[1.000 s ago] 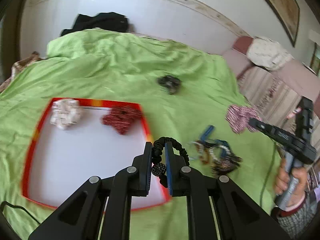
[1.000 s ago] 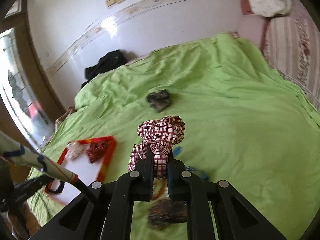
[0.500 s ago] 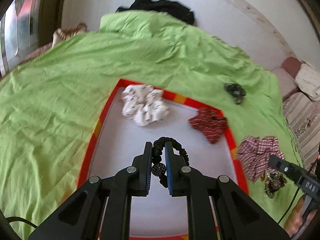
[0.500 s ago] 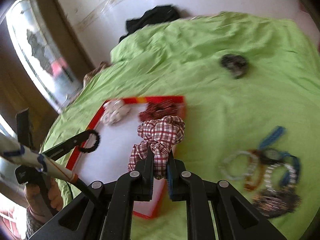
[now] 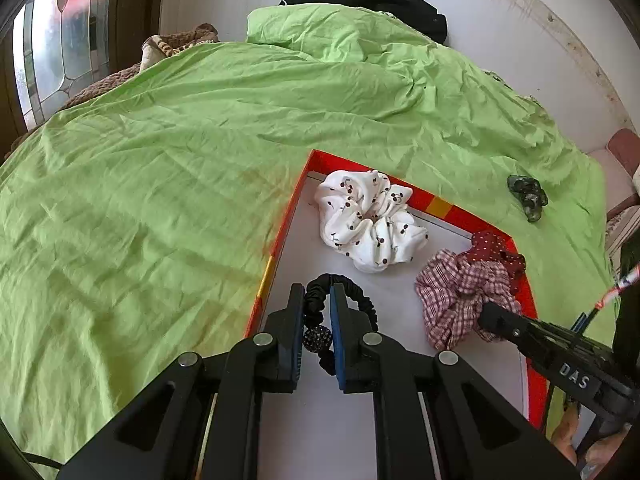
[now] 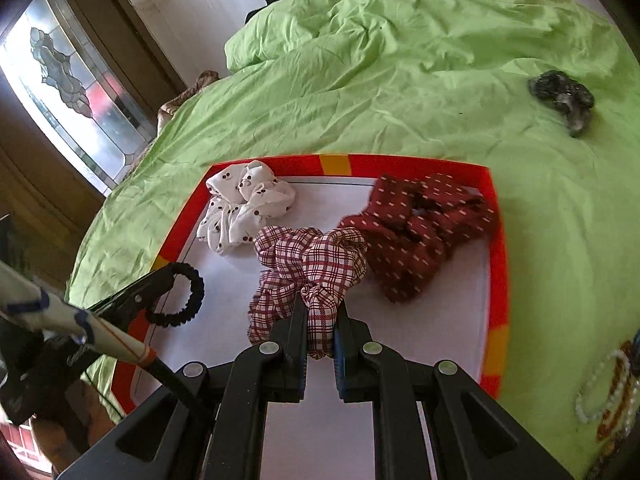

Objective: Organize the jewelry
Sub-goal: 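Carry the bracelet and plaid scrunchie over the tray, then open both tools to release bracelet and scrunchie into the tray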

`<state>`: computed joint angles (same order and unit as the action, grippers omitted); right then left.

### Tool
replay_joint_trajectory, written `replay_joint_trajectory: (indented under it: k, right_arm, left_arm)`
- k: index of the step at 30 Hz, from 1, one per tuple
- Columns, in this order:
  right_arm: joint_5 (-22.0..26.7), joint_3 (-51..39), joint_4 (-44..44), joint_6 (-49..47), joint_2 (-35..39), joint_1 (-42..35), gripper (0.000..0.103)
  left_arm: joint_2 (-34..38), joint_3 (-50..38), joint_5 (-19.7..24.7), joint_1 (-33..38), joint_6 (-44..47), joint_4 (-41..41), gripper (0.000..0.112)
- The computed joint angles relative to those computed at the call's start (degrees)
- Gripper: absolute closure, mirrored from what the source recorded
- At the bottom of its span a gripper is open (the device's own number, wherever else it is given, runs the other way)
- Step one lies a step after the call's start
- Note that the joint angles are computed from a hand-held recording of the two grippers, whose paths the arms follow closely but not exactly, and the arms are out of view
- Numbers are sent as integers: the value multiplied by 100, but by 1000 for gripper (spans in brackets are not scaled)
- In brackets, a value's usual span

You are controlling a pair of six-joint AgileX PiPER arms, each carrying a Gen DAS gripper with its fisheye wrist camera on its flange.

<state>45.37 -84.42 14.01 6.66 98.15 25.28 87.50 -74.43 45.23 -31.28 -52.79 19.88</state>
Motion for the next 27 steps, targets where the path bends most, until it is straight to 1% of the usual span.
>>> replay_joint_trajectory:
  k: [3,6,8,9,10,11,13,15,18,20,24,27]
  right_arm:
    - [29,-250,-172,156,219,59,92]
    - [82,-397,-312,292,332,97,91]
    - [95,-445,-404,394,359,125,87]
    - [90,-443,-439,441,345,133,87]
    - [73,-426,-433,454,321,140,86]
    - [73,-400,-417,441,275,138,83]
    - [81,-363,-425,415,195,148,78]
    - [100,-282,-535,408,46,189,76]
    - [116,-133,-727,429,-211,237,70]
    - [119,-36,-749,401,-361,212,64]
    - [206,118,-870,446,-607,159,63]
    - [235,338,-790,388,-860,44,63]
  left_arm:
    - [91,-60,23,56,24,-33,100]
    - [83,-36,-56,154,28,-142,100]
    - [42,-2,-130,197,84,-232,100]
    - [21,16,-168,198,103,-265,99]
    - [-6,37,-198,194,124,-284,95]
    - [-33,56,-226,172,113,-259,92]
    - [-92,93,-263,130,39,-177,79]
    - [-182,160,-303,61,-116,-20,77]
    - [-270,236,-338,-23,-270,137,76]
    - [-286,256,-290,-95,-377,257,74]
    - [-296,287,-194,-217,-524,434,73]
    - [-295,277,-63,-374,-713,710,70]
